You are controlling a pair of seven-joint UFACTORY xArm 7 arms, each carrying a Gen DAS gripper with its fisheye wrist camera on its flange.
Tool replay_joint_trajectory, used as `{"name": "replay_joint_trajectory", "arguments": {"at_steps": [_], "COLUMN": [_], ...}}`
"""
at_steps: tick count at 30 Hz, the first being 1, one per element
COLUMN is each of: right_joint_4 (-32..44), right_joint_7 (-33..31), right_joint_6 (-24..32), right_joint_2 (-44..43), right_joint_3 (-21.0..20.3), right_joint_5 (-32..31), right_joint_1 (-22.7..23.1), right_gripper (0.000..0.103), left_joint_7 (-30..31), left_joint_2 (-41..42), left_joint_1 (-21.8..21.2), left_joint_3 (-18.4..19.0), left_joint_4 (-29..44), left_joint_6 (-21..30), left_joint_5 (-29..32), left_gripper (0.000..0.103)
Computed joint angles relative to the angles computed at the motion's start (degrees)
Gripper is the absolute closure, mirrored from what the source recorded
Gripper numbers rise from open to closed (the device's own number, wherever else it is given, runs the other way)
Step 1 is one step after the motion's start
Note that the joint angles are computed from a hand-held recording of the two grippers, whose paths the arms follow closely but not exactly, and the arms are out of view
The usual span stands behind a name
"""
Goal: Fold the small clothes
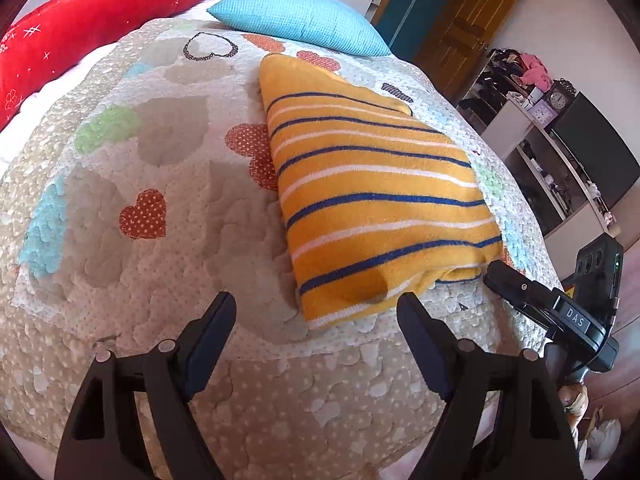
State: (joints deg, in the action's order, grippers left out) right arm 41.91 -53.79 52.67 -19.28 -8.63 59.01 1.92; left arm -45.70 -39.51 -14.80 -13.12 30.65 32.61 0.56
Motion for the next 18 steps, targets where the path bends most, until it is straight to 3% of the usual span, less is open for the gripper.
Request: {"name": "replay_joint_trajectory", "arguments": {"at_steps": [3,6,9,11,12,13,14,15,18], "right_joint_4": [3.24,7.07,10.7,10.24,9.9,10.21,10.89,10.54,8.54], "right_joint_7": [0.08,1.51,3.66,3.31,3.36,3.7,4.57,4.81,3.87], "right_joint_6": [4.19,7.27,11.1,9.09,8.39,10.08,13.24,14.01,13.48], "right_joint_2": [2.99,6.99,11.76,11.49,11.15,11.71,12.97,13.08,10.68], "right_joint_3": [-1.91,-2.58,-0.8,1.68,3.47,2.87,1.87,3.28,3.89], "right_joint_5": [1.3,5.03,6.42,6.36,6.09,6.05,6.28,6.95,7.18], "right_joint_1": [-0.86,-2.71,-4.06,-4.2,-4.92,-3.81,-2.69,-3.84,-3.67], "right_gripper": [0.032,0.024,0.023,0.029,0.045,0.071,0.074,0.074,0.076], "left_joint_7": [0.73,3.72,13.98,22.91,24.77,24.23,23.65,24.2,25.45], "left_joint_2": [-2.01,-0.65,5.16,9.1,10.49,11.39,11.88,12.26,10.85], "left_joint_1": [-0.59,-2.67,-11.4,-20.25,-22.05,-21.46,-19.6,-18.89,-17.08], "left_joint_3": [1.59,6.2,15.83,24.0,25.47,24.68,22.87,22.52,21.77], "left_joint_4": [-2.07,-3.25,-1.92,-0.1,0.52,0.66,1.06,1.81,1.26], "left_joint_6": [-3.72,-9.07,-13.5,-14.17,-14.48,-15.33,-15.07,-13.73,-12.56], "left_joint_5": [-0.94,-4.67,-12.99,-22.33,-24.99,-25.24,-24.9,-25.32,-28.64], "left_gripper": [0.02,0.016,0.012,0.012,0.012,0.02,0.052,0.068,0.078]}}
